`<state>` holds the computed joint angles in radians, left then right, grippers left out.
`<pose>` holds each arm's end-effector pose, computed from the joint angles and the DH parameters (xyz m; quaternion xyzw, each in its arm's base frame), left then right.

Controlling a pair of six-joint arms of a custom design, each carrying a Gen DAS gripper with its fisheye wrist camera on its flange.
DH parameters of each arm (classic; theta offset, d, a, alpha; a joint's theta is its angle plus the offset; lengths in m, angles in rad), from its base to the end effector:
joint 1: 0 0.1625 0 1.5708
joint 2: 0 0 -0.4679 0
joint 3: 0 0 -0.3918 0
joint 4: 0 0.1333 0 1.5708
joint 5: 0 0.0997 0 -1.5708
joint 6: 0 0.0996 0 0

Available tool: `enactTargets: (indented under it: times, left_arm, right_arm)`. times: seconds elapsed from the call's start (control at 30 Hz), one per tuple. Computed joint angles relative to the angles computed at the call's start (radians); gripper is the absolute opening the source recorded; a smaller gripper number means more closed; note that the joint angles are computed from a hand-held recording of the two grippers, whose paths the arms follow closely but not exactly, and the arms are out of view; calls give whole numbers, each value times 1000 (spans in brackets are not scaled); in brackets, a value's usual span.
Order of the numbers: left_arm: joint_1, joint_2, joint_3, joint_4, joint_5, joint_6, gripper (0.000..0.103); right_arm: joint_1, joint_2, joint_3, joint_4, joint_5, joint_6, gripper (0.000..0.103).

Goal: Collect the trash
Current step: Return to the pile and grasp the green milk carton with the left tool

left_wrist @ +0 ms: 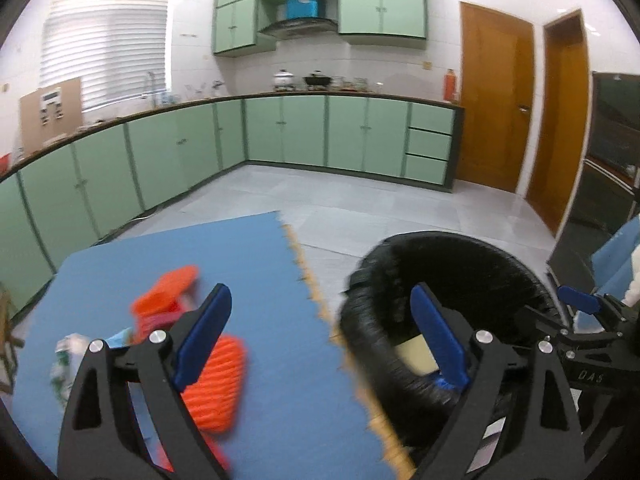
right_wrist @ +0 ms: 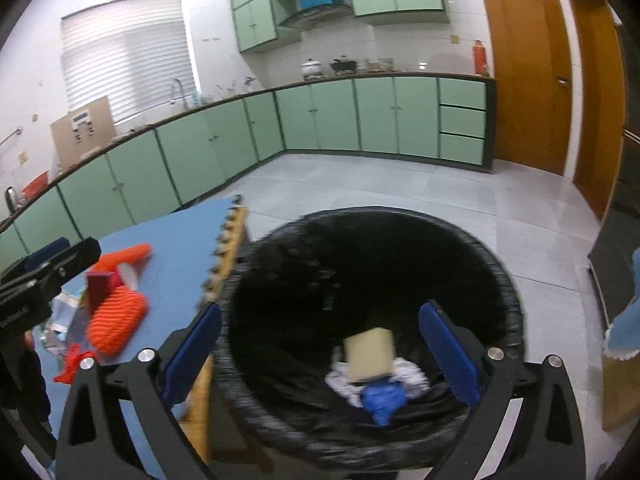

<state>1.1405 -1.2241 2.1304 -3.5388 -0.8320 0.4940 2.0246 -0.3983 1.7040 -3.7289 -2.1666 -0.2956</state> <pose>-0.0321 -0.5503 0.3453 0.1950 0.8013 -0.4620 0.3262 0.3596 -0.5607 -0.0133 0.2057 -0.8545 0.4151 0.2352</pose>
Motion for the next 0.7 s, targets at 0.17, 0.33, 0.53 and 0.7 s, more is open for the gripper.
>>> enactTargets:
  times: [0.17, 0.33, 0.53, 0.7]
  left_arm:
    - [8, -89, 58, -47, 59, 35, 88]
    - [17, -160, 99, -111, 119, 67, 88]
    - [50, -221, 134, -160, 173, 105, 88]
    - [84, -259, 151, -151, 195, 82, 88]
  right_arm:
    - [47, 56, -52, 18, 11, -5, 97]
    - [91, 112, -107, 19, 19, -26, 97]
    - [127, 172, -165, 43, 41, -31, 97]
    - [142, 208, -202, 81, 58, -15, 97]
